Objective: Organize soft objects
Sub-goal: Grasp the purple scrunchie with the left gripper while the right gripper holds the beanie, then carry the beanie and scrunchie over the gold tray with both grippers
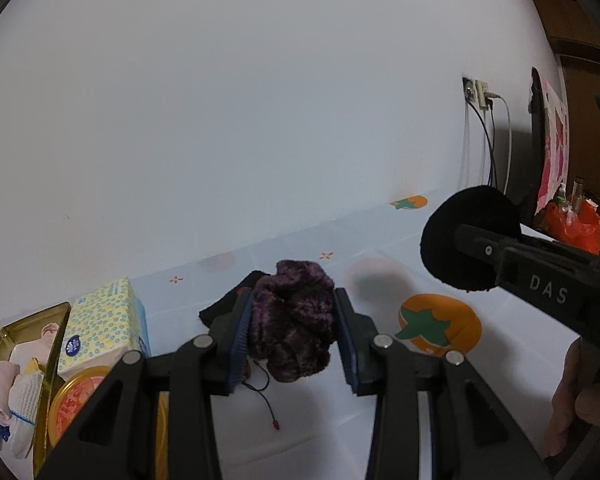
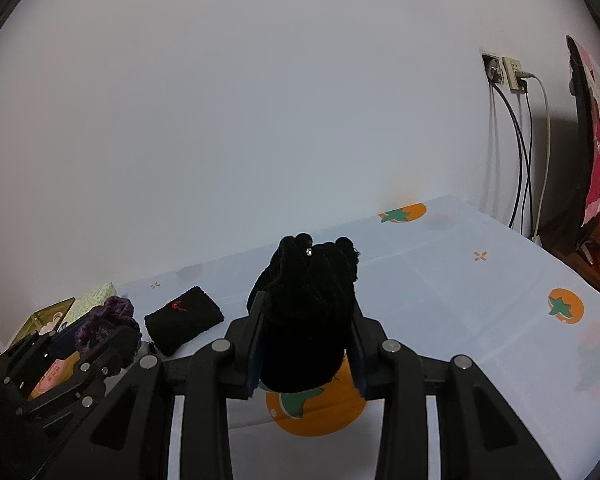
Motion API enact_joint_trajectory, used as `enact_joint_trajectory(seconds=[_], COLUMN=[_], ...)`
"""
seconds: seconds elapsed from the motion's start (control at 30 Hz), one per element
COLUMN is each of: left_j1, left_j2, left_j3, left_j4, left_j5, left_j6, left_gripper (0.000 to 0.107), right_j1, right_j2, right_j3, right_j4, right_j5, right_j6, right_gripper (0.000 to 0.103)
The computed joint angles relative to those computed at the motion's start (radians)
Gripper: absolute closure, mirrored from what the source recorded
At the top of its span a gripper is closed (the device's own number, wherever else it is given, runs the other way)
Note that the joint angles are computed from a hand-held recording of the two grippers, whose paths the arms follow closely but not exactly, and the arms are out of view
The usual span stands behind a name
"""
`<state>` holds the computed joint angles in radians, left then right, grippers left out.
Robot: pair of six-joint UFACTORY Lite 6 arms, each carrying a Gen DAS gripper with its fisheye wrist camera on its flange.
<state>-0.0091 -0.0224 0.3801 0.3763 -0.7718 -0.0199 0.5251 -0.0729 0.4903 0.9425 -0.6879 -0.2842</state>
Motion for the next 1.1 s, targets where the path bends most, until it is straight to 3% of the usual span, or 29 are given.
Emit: enact_joint_trajectory(seconds=[0.53, 1.1], left_j1=[0.059, 0.246], left_j2=[-0.051, -0.159], left_j3=[-0.020, -0.117], left_j4=[0.118, 0.402], left_j5=[0.016, -0.063], left_j6=[-0.096, -0.230], left_gripper=[0.069, 0.069], right_j1=[0.154, 0.358], right_j2=[0.001, -0.003], right_j3=[0.017, 0.014], right_j4=[0.219, 0.370], right_j5=[-0.084, -0.225], right_j6=[-0.112, -0.138], right_gripper=[0.065, 0.065])
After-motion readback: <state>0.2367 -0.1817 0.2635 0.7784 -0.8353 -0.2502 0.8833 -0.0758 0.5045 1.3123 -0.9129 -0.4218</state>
